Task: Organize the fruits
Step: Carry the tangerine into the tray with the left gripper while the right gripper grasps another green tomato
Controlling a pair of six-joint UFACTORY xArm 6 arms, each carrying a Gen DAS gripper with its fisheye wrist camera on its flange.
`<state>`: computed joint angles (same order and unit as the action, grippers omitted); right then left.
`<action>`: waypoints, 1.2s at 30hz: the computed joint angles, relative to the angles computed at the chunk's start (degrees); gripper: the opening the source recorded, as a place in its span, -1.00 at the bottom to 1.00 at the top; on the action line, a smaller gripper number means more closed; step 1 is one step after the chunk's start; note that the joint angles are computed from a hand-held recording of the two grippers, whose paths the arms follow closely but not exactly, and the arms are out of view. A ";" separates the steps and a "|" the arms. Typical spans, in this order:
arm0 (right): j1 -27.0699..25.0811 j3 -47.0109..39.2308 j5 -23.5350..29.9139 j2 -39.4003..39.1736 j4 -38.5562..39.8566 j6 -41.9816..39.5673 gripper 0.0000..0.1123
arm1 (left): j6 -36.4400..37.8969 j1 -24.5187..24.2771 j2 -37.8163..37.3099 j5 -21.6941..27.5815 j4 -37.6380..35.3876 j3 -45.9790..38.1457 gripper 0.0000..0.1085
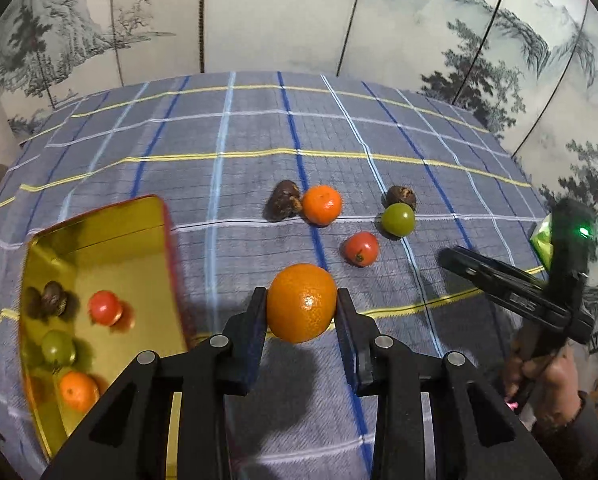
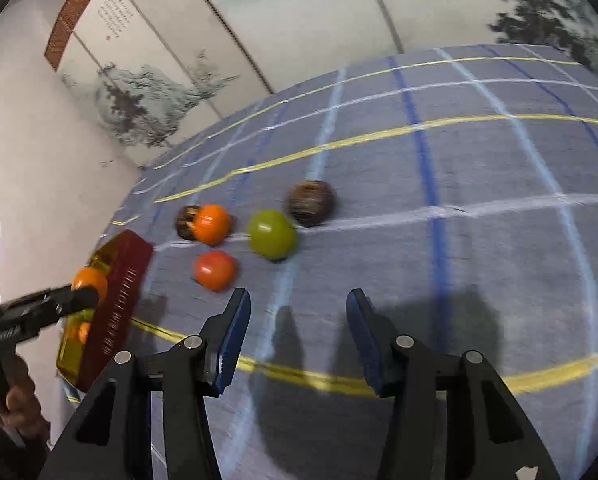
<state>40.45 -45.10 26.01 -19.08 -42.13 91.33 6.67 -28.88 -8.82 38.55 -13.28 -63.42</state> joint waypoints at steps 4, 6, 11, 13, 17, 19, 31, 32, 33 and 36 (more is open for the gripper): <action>-0.80 -5.20 -0.73 5.95 0.20 -1.16 -0.20 | 0.23 1.23 -2.99 -1.01 1.58 2.49 -0.37; -1.53 -6.57 -1.71 7.75 0.16 -0.44 -0.22 | 0.34 2.02 -4.21 -1.24 2.27 3.62 -0.37; -2.32 -9.57 -1.08 11.18 0.66 0.65 -0.27 | 1.00 4.10 -6.85 -1.39 0.95 6.87 -0.37; -2.44 -10.73 -0.21 12.36 2.61 -1.05 -0.29 | 1.57 5.34 -8.45 -1.82 -0.72 8.83 -0.37; -2.49 -12.84 2.14 13.83 3.18 -2.72 -0.40 | 2.21 9.17 -11.48 -1.02 -2.49 11.93 -0.37; -2.19 -13.21 2.89 13.93 3.10 -3.65 -0.42 | 2.96 11.75 -13.14 0.03 -2.86 13.35 -0.37; 4.87 -7.19 11.72 5.32 -5.47 4.88 -0.43 | 5.63 23.04 -18.60 1.11 -1.08 19.17 -0.37; 5.48 -6.80 12.91 4.61 -5.90 5.45 -0.43 | 6.36 23.04 -18.92 1.25 -1.83 19.56 -0.37; 5.85 -6.59 13.67 4.23 -6.22 5.75 -0.43 | 6.96 22.89 -19.17 1.24 -2.35 19.91 -0.37; 6.30 -5.87 15.09 3.23 -6.26 6.09 -0.43 | 7.26 21.28 -19.47 0.66 -2.67 20.42 -0.37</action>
